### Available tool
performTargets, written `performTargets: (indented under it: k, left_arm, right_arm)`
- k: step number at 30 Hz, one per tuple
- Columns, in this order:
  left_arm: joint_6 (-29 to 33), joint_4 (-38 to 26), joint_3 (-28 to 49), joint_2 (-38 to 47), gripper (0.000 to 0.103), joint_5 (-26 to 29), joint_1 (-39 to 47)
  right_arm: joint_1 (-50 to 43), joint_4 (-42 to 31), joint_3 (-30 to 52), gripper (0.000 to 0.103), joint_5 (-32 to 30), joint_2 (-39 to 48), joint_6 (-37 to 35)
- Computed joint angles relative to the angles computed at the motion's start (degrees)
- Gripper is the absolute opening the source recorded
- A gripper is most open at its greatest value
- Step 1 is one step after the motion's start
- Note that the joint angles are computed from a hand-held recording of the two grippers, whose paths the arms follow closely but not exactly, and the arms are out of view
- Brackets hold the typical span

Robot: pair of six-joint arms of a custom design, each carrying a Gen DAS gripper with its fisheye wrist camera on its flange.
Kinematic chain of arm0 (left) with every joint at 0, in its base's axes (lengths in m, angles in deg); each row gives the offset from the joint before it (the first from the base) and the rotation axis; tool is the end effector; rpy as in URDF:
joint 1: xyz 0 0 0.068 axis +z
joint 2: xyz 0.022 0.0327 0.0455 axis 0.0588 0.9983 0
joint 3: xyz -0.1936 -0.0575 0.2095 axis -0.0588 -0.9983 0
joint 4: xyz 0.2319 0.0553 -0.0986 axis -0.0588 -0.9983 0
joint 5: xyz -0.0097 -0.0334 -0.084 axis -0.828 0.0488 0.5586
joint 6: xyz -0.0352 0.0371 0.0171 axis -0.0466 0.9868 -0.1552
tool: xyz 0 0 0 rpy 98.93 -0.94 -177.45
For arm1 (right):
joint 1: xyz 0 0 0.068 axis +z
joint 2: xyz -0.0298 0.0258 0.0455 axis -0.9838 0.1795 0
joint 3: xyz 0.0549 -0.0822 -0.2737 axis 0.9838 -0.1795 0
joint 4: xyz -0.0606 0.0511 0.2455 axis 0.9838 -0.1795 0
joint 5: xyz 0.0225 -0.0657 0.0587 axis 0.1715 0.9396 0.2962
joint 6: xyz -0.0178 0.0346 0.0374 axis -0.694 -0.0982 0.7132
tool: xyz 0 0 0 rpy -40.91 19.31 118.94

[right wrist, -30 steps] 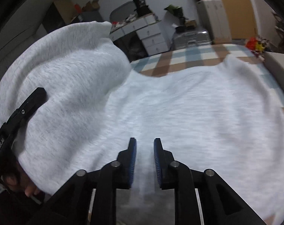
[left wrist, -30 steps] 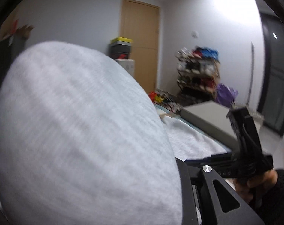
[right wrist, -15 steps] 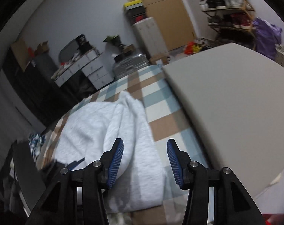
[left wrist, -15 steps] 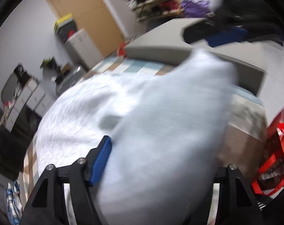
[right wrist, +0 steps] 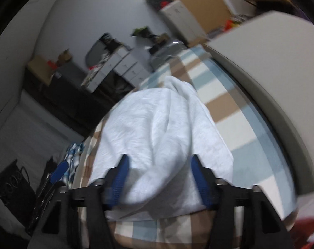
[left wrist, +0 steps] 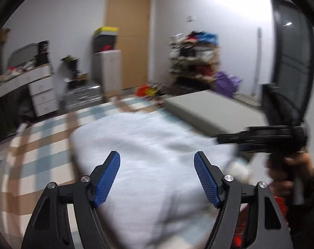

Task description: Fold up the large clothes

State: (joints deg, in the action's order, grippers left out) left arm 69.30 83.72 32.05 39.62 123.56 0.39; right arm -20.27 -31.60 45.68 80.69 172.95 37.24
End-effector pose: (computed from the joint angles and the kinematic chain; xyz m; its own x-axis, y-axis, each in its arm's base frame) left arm 0.2858 -0.0397 0.1945 -0.3038 0.4349 -0.8477 0.8433 0.5367 -0.0269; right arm 0.1677 0.2395 0.1340 -0.4673 0.7364 -0.4893 0.4024 0.6699 0.6239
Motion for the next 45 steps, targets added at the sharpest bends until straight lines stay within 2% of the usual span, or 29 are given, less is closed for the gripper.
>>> performTargets:
  k: [1, 3, 4, 5, 6, 7, 8, 11, 12, 13, 14, 16, 17, 18, 21, 22, 23, 25, 28, 29, 30, 31, 32, 35, 37, 39, 41, 43, 45]
  left_arm:
    - [-0.95, 1.38, 0.75, 2.15, 0.070, -2.38, -1.15]
    - [-2.01, 4.22, 1.26, 5.92, 0.070, -5.18, -3.25]
    - [-0.29, 3.43, 0.56, 6.48, 0.070, -5.74, -3.72]
    - [0.82, 3.82, -0.05, 7.27, 0.070, -7.79, -4.88]
    - [3.55, 2.61, -1.95, 5.18, 0.070, -6.77, -3.16]
    - [3.34, 6.09, -4.19, 4.75, 0.070, -6.47, -3.24]
    - [3.11, 7.98, -6.41, 3.28, 0.070, -6.11, -2.83]
    - [3.46, 6.68, -5.48, 4.21, 0.070, -5.92, -3.67]
    - [4.53, 5.86, -5.25, 3.85, 0.070, -5.72, -3.67]
    - [5.79, 7.30, -6.39, 3.22, 0.070, -6.66, -3.97]
    - [6.30, 11.05, -8.75, 2.25, 0.070, -8.62, -4.90]
    - [7.26, 12.17, -9.38, 1.96, 0.070, -9.10, -4.28]
    - [6.99, 12.93, -8.78, 3.21, 0.070, -8.98, -4.23]
    - [6.86, 13.01, -7.66, 4.77, 0.070, -8.72, -4.20]
    - [8.21, 12.24, -6.62, 5.84, 0.070, -7.67, -3.34]
    - [8.38, 12.00, -6.36, 5.91, 0.070, -7.41, -3.26]
    - [8.68, 12.02, -6.42, 6.09, 0.070, -7.14, -3.02]
    - [9.26, 11.45, -6.28, 6.13, 0.070, -6.70, -2.79]
    - [9.54, 11.17, -6.68, 6.00, 0.070, -6.70, -2.77]
    - [9.52, 11.16, -6.73, 6.01, 0.070, -6.75, -2.81]
    - [9.45, 11.26, -6.85, 6.02, 0.070, -6.81, -2.83]
    - [9.09, 10.88, -6.59, 5.98, 0.070, -6.85, -2.84]
    - [8.86, 10.53, -6.29, 6.19, 0.070, -6.61, -2.68]
    - [8.98, 8.33, -4.75, 7.12, 0.070, -5.65, -1.85]
    - [9.71, 6.48, -3.74, 7.78, 0.070, -4.59, -1.20]
    - [10.25, 4.92, -3.07, 7.91, 0.070, -4.10, -0.96]
    - [10.86, 4.79, -3.29, 7.74, 0.070, -4.08, -1.39]
    - [10.85, 6.56, -4.60, 7.19, 0.070, -5.16, -2.37]
    - [10.67, 8.35, -5.64, 6.73, 0.070, -6.38, -3.25]
  right_arm:
    - [-1.08, 1.37, -0.19, 0.070, -2.28, 1.35, 1.32]
    - [-2.03, 6.56, -1.55, 0.044, -3.91, 2.79, 1.29]
    - [-1.68, 5.15, -0.44, 0.005, -2.76, 2.56, -0.46]
    - [0.18, 3.36, 1.19, 0.006, 2.04, 1.79, -3.42]
    - [2.87, 5.17, 1.95, 0.006, 8.60, 1.22, -9.01]
    - [3.99, 3.14, 3.91, 0.006, 11.46, 1.33, -12.09]
    - [4.10, -3.50, 7.22, 0.005, 12.60, 2.40, -11.58]
    - [-1.86, -20.89, 13.19, 0.006, 1.01, 10.30, -0.13]
    - [-3.08, -18.91, 12.47, 0.006, -3.07, 12.30, -0.26]
    - [-2.22, -19.75, 12.86, 0.006, -0.87, 12.52, 0.42]
    - [-1.93, -24.30, 15.17, 0.010, -0.89, 12.22, -0.20]
    - [-2.07, -32.21, 18.90, 0.018, -0.59, 10.59, -0.99]
    - [-2.56, -32.63, 18.93, 0.021, -0.72, 8.56, -1.81]
    - [-3.62, -28.51, 16.78, 0.023, -1.33, 5.08, -4.56]
    - [-8.26, -18.35, 13.72, 0.048, -3.48, -0.81, -13.21]
    - [-10.99, -14.38, 13.51, 0.061, -6.31, -1.31, -17.76]
    - [-14.55, -10.05, 13.72, 0.068, -11.32, -0.63, -23.01]
    - [-20.71, -7.01, 17.11, 0.069, -20.19, 4.16, -28.59]
    - [-28.42, -6.35, 23.09, 0.069, -32.67, 13.36, -28.29]
    - [-30.58, -3.85, 23.66, 0.062, -36.59, 15.84, -26.80]
    - [-31.55, -1.39, 23.52, 0.051, -38.02, 17.07, -25.27]
    - [-32.17, -0.77, 23.94, 0.024, -38.64, 17.56, -24.75]
    - [-31.82, -1.76, 25.10, 0.009, -37.75, 17.01, -26.85]
    - [-24.46, -2.70, 28.46, 0.008, -24.17, 12.43, -43.95]
    - [-21.90, -5.59, 31.34, 0.007, -19.29, 11.85, -51.91]
    - [-23.35, -13.47, 34.91, 0.007, -17.31, 14.98, -51.16]
    - [-26.11, -18.41, 37.70, 0.007, -19.51, 19.67, -49.00]
    - [-28.07, -17.72, 38.18, 0.007, -23.12, 24.03, -47.41]
    - [-28.26, -14.85, 36.73, 0.007, -22.94, 24.18, -46.70]
